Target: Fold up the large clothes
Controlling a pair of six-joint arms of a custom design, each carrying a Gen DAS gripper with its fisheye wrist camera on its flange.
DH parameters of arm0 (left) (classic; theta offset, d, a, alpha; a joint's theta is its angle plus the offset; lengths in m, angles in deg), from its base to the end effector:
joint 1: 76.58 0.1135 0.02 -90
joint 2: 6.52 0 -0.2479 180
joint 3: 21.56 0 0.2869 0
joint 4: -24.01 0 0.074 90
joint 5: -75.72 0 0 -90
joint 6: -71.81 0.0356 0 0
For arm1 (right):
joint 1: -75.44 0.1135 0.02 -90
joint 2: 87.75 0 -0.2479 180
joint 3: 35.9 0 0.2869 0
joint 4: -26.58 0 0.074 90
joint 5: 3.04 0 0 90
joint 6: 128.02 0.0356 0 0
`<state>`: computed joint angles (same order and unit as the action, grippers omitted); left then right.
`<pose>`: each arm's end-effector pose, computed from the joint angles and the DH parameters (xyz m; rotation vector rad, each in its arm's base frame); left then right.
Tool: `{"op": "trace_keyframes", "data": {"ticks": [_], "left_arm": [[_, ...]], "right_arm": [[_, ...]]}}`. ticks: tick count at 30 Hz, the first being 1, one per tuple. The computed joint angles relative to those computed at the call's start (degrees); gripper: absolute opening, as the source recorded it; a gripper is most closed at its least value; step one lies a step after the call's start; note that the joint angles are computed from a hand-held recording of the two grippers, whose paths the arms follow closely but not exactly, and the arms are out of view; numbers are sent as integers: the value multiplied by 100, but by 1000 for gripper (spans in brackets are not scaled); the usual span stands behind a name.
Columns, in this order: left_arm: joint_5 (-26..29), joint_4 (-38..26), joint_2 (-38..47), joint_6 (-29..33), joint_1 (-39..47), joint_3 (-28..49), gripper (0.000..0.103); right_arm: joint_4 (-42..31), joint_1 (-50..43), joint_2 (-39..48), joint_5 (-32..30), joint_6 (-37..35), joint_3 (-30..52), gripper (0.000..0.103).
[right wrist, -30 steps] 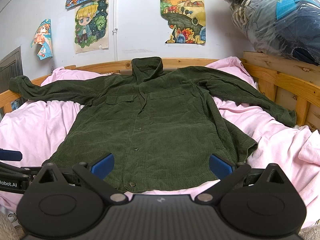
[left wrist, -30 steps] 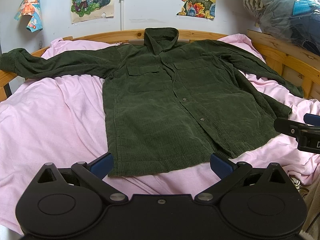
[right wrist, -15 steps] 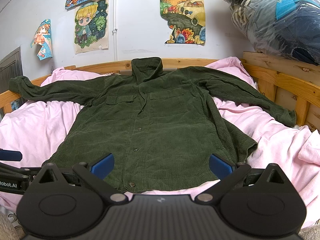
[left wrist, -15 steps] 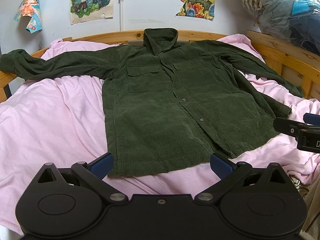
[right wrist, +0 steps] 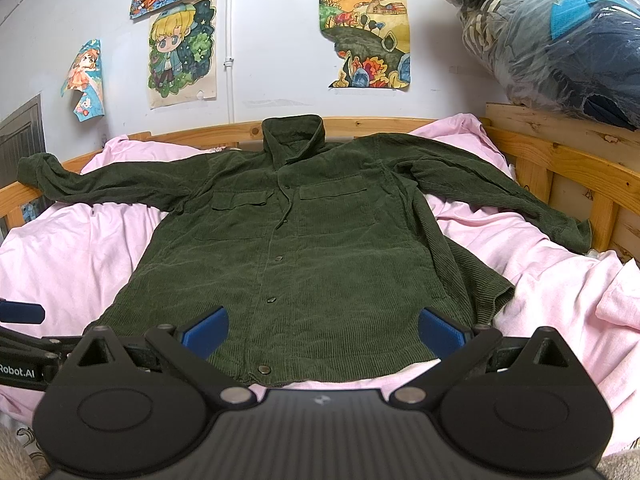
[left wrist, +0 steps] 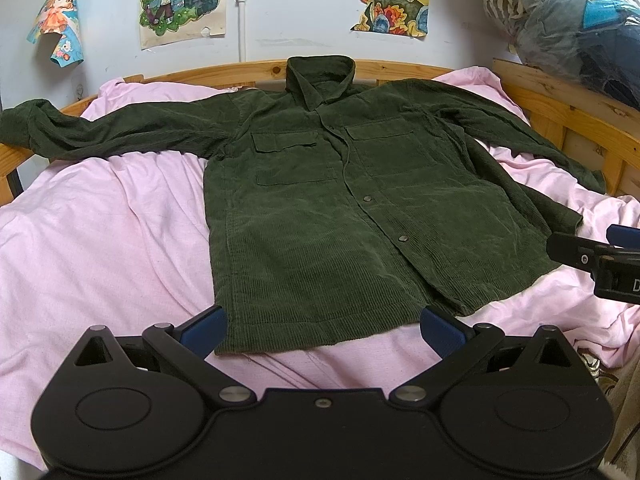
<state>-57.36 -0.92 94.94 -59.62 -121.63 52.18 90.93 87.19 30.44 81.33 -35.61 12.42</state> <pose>0.2884 -0.2545 0.1435 -0.2212 2.1817 0.1217 0.3368 0.0736 0.0521 -0.2105 1.6604 0.2687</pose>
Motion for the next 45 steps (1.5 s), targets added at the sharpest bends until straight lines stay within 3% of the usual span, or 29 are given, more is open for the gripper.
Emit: {"op": "trace_keyframes", "data": {"ticks": [19, 24, 28, 31, 38, 42, 45], "left_arm": [[-39, -98, 74, -18, -53, 126, 102], [-16, -153, 101, -98, -32, 164, 102], [62, -288, 77, -230, 126, 232, 102], [127, -304, 91, -62, 328, 367, 102], [-70, -680, 552, 959, 737, 1493, 102], [311, -868, 858, 1465, 1033, 2296, 102], [633, -1137, 1307, 1793, 1198, 3064, 102]], "right_arm": [[117, 7, 32, 51, 65, -53, 103], [528, 74, 123, 571, 282, -177, 103], [1007, -73, 134, 908, 903, -361, 103], [487, -508, -265, 655, 1625, -391, 103], [-1420, -1871, -779, -780, 2917, 245, 103], [-1740, -2280, -528, -1149, 3015, 695, 103], [-1938, -2307, -346, -960, 2750, 1150, 103]]}}
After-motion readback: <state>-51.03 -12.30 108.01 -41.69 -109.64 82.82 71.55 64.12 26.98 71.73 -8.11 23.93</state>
